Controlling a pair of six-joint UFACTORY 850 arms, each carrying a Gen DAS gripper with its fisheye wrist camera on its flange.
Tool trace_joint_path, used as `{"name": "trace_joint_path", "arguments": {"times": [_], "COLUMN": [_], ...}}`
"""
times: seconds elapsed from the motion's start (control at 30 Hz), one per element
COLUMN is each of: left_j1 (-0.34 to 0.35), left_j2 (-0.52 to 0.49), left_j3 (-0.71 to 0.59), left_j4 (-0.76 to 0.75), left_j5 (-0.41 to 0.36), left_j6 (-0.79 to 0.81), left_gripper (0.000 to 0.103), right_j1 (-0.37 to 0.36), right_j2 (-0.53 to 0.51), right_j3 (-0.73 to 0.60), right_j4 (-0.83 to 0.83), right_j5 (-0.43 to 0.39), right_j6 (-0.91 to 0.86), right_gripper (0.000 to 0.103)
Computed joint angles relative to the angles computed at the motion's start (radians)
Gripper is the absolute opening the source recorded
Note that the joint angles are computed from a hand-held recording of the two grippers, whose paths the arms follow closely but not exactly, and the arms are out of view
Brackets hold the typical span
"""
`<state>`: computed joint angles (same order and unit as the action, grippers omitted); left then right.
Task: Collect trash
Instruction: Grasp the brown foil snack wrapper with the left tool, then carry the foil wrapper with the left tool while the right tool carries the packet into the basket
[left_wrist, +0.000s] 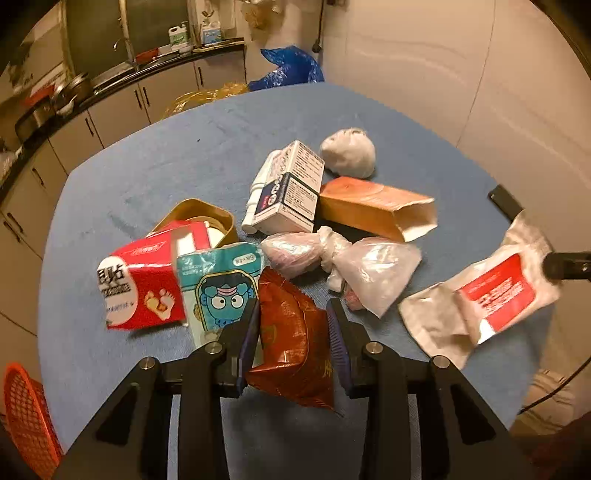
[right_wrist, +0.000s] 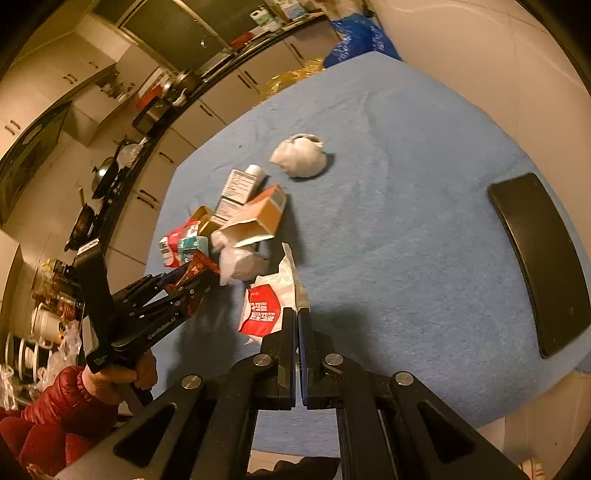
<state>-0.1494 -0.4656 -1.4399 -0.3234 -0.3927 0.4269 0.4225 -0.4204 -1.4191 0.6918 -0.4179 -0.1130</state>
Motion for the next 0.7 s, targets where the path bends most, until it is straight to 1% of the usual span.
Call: {"name": "trace_joint_path", "arguments": {"times": [0.03,0.13,0.37,0.7], "left_j1": [0.007,0.028,0.053,0.103], "left_j2": [0.009,0.035,0.117,0.202], "left_j3": [0.008,0.029,0.103,0.170], "left_j4": [-0.044,-0.107,-0.201,-0.300], "left_j5": [-0.006,-0.016,0.015,0.024], "left_j6": [0.030,0.064,0.125,0.216], "left_gripper": [0.035,0.035,0.035,0.035], "right_j1": [0.003,0.011,0.038,0.071], "right_j2": [0.000,-0.006,-0.023,-0.054], "right_j3": [-0.003,-0.023,-0.059,-0.114], "right_j4": [-0.001,0.014,0.033,0.079], "right_j5": [0.001,-0.002,-0.004,-0.011], "right_j6": [-0.005,-0.040,-0.076,-0.129], "right_gripper": [0.001,0.001,0.001,0.001]}}
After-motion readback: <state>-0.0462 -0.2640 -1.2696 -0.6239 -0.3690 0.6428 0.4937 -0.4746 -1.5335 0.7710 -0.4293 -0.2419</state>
